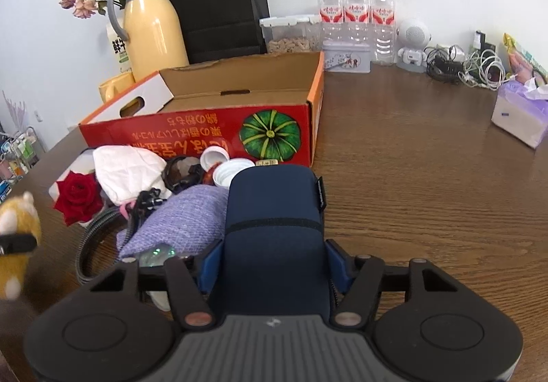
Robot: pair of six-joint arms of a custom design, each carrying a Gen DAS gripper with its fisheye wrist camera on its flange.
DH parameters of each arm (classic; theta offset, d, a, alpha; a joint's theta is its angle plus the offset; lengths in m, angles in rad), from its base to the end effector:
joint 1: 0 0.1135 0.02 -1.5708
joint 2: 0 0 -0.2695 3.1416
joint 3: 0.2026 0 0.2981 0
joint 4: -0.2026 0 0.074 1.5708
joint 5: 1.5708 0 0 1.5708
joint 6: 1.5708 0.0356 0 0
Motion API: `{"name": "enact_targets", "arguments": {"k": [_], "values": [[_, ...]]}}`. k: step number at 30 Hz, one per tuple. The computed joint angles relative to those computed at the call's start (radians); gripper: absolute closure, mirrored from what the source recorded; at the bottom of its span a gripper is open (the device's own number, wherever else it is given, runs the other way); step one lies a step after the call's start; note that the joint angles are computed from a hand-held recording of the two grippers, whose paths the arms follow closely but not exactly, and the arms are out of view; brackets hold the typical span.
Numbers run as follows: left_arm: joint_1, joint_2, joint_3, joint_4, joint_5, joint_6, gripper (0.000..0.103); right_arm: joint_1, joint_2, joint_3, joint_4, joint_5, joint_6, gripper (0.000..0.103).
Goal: Organize objects
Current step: 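Grasp the plush sheep with the left gripper while the right grasps the navy case, then lower the sheep and navy case into the cardboard box and open both grippers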
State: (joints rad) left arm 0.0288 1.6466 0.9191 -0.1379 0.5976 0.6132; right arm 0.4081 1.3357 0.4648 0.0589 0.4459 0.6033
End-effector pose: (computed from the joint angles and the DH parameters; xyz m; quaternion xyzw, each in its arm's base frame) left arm 0.3659 -0.0095 0.1541 0.3557 0.8296 -0.1580 0.4004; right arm 0.2486 0.0908 0.1139 0.1698 0.8936 -0.0047 0.4155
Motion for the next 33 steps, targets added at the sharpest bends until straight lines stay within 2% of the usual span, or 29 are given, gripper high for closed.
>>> {"name": "enact_targets", "arguments": {"k": [9,11,15,22,29,33], "values": [[-0.034,0.006,0.101,0.084,0.011,-0.102,0.053,0.022,-0.086,0.018,-0.030,0.087,-0.048,0.042],[-0.063,0.030,0.151,0.102,-0.013,-0.146,0.053,0.030,-0.078,0.040,-0.022,0.123,-0.083,0.042],[-0.133,0.098,0.273,0.123,-0.065,-0.196,0.053,0.000,-0.043,0.095,0.026,0.107,-0.134,0.042],[-0.237,0.275,0.478,0.169,-0.179,-0.307,0.053,-0.062,0.145,0.284,0.136,0.072,-0.201,0.042],[-0.295,0.475,0.624,0.322,-0.341,-0.405,0.053,-0.117,0.409,0.513,0.211,0.052,-0.215,0.042],[-0.302,0.563,0.714,0.280,-0.365,-0.429,0.053,-0.143,0.530,0.597,0.224,0.073,-0.198,0.042]]}}
